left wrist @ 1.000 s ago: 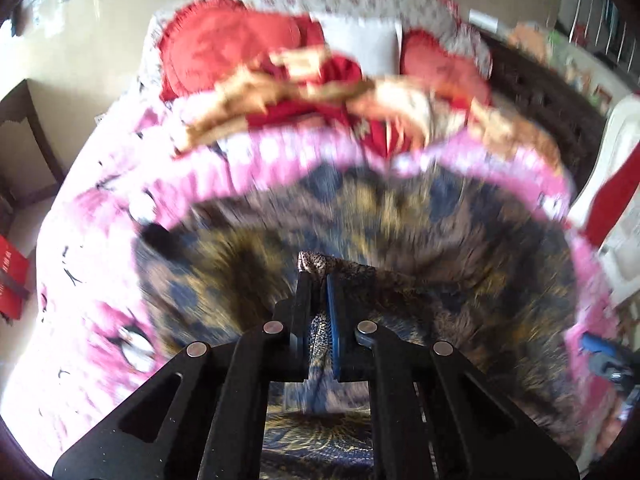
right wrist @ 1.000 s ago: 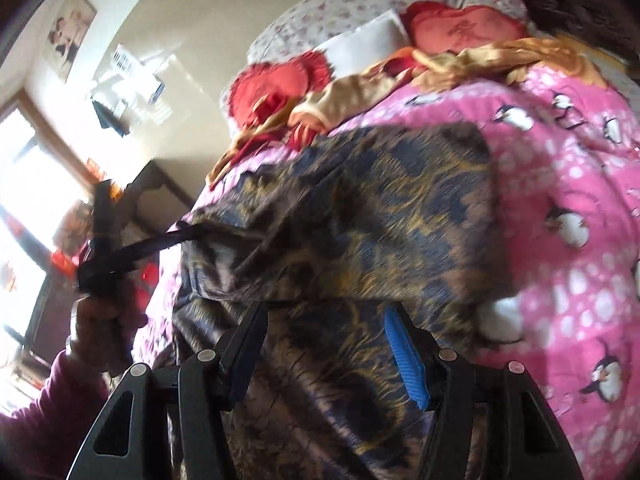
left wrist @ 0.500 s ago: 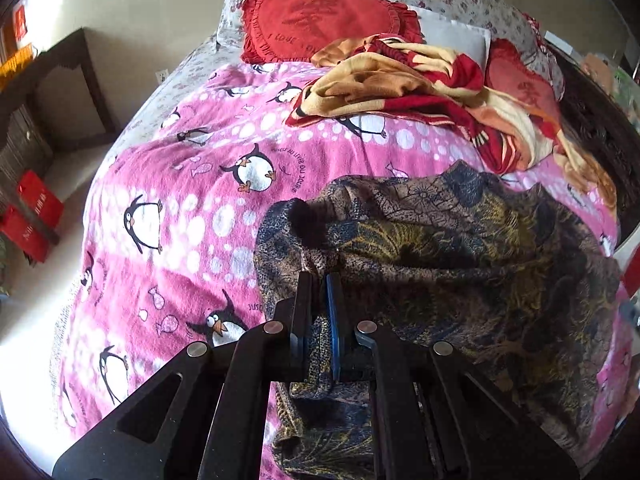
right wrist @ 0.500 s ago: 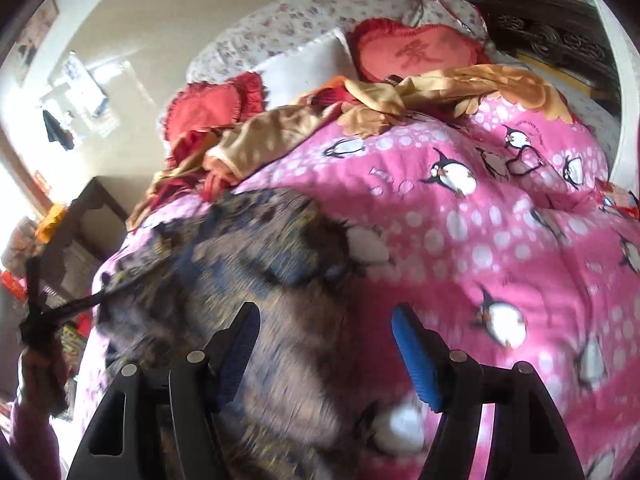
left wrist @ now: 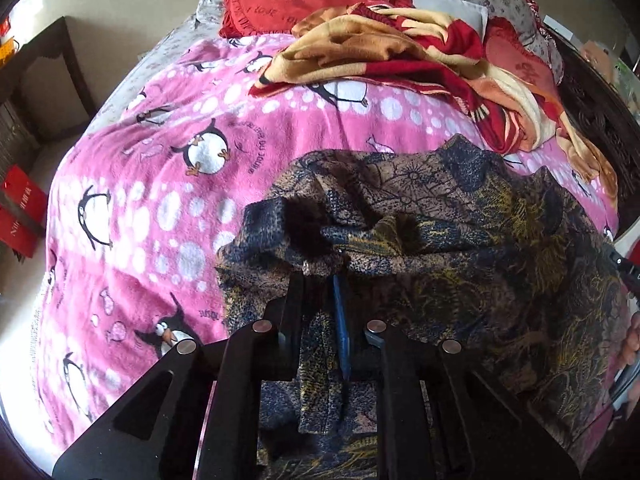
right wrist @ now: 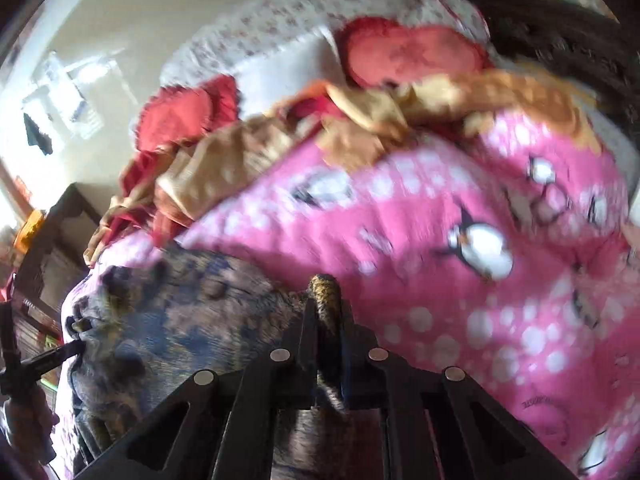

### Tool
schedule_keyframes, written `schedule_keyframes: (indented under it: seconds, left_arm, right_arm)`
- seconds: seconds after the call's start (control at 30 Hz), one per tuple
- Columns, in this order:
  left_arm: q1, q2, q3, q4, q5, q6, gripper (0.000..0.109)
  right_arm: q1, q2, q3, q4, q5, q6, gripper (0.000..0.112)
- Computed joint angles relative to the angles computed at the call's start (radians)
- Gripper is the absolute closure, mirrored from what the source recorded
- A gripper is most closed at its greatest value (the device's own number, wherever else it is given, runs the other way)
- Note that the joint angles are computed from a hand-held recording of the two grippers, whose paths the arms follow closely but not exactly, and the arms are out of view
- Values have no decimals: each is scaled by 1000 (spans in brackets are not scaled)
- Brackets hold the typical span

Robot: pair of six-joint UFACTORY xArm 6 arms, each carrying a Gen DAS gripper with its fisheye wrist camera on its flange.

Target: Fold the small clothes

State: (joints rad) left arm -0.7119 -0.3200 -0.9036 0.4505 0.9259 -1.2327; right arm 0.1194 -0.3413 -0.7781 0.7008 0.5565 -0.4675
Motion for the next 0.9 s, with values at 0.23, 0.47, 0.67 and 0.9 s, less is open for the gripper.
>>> schedule_keyframes:
  seconds: [0.23,0.47,0.67,0.9]
  left_arm:
    - [-49,-101,41,94,41,-96,83]
    - [-96,-119,62,153,26,-146,65]
    - [-72,-30,48,119,39,-119,65]
    - [-42,-40,85,109,3,-119,54]
  right_arm:
    - [-88,-188,74,69,99,-19,58]
    - [25,-341,170,-9,160,-134,66]
    - [110,-170,113,-44,-12,-63,67]
    - [96,-128,79,-104,-25,14,68]
